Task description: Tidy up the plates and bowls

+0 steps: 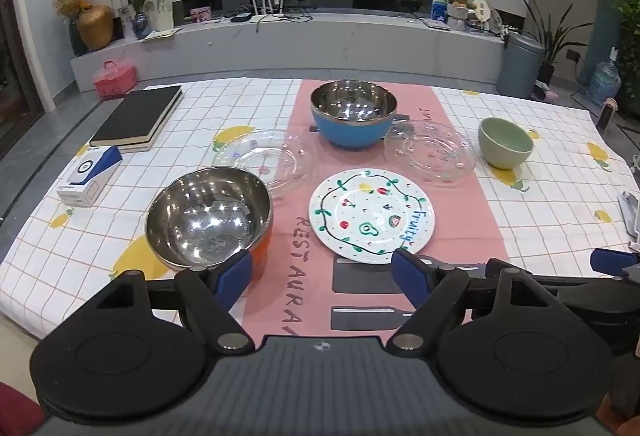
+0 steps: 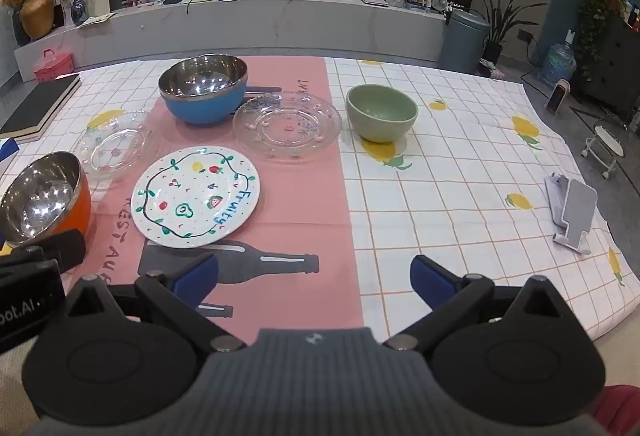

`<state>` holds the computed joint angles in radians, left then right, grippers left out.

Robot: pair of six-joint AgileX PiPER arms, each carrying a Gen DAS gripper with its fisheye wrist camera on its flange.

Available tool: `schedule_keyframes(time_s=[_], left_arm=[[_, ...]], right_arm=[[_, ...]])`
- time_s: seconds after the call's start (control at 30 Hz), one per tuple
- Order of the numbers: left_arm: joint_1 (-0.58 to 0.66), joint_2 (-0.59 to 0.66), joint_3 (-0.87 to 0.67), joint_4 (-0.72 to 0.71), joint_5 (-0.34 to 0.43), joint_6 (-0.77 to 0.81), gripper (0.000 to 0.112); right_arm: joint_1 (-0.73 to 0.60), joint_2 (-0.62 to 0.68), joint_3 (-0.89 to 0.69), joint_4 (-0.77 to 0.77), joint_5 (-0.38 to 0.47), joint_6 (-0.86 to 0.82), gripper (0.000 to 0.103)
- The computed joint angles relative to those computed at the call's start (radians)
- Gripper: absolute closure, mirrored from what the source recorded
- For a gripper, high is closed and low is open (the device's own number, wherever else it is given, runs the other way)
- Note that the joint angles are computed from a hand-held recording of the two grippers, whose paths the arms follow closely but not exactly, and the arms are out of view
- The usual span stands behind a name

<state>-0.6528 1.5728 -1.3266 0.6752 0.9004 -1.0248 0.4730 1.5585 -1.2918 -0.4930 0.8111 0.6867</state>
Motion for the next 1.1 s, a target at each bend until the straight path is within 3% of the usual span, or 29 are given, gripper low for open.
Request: schedule_keyframes(time_s=[0.27,0.4,1.1], left_arm=[[0.036,-0.047,0.04,-0.037,-0.017,0.043,0.02],[0.005,0.011,-0.018,-0.015,0.032,-0.002,0.02],[-0.004,0.01,-0.01,0.005,0.027,-0.005,0.02]], right_arm=[[0.008,-0.001,0.003,-0.017,-0.006,0.021,0.003],[0.005,-0.007,0.014,-0.015,-0.02,0.017,0.003],[-0.003,-0.001,0.007,0.003,-0.014,0.009,0.003]])
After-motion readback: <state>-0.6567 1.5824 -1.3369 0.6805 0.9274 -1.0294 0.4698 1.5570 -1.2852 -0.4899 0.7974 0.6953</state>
